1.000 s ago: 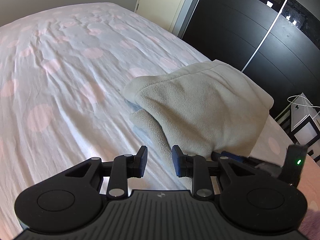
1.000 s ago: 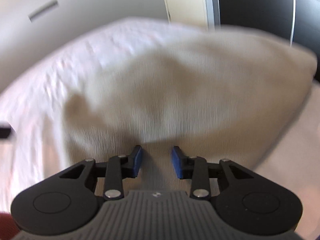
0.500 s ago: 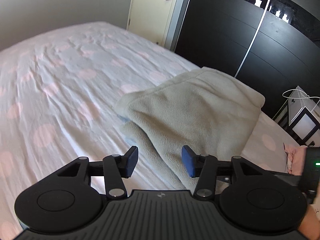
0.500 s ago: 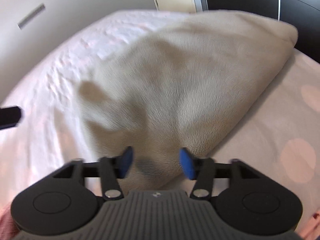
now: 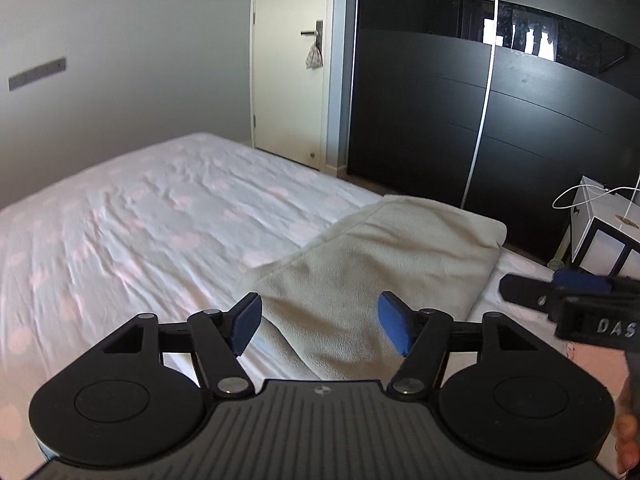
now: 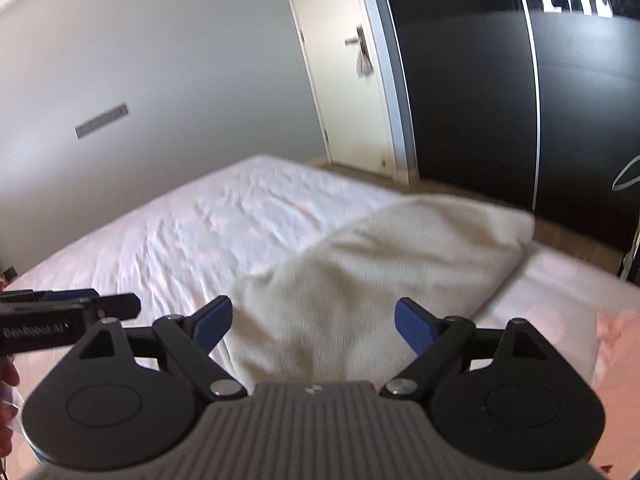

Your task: Fold clothes

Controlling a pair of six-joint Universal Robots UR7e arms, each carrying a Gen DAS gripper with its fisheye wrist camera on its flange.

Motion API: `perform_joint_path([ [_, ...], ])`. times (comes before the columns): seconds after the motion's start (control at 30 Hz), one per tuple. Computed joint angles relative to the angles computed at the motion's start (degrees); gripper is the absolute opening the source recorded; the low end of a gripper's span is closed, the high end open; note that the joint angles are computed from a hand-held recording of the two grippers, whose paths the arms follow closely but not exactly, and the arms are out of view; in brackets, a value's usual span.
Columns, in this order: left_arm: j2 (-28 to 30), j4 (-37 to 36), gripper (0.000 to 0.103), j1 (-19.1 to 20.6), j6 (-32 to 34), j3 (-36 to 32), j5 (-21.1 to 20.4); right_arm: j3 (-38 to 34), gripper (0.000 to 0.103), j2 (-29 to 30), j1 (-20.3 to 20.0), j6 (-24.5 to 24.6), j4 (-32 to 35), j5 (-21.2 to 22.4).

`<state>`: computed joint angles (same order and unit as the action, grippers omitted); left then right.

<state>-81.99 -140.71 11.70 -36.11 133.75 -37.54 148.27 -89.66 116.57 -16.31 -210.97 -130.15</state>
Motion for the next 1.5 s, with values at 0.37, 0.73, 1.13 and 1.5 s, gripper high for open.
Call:
perform_joint_path([
  [0.37,-0.7,7.4,0.078,-7.4,-6.8,-1.5,5.3,-2.7,0.102,1.9,12.8,-6.5,-11.6,-9.3],
  [0.73,-0.9,14.4,0.078,-9.1,-12.3,-0.7,8.9,-3.2,0.102,4.9,13.4,-9.8,-12.0,-12.4],
  [1.13,-1.9,18.1,0.078,-9.7,-14.3,-1.1,7.9,-2.7,0.102,5.1,12.9,-7.9,-10.0,-11.7],
  [1.5,-2.8,20.0,0.078,-9.5,-15.4,-1.2,7.8,-2.6,0.102,5.4,13.4,-5.8,-8.5,-11.6],
])
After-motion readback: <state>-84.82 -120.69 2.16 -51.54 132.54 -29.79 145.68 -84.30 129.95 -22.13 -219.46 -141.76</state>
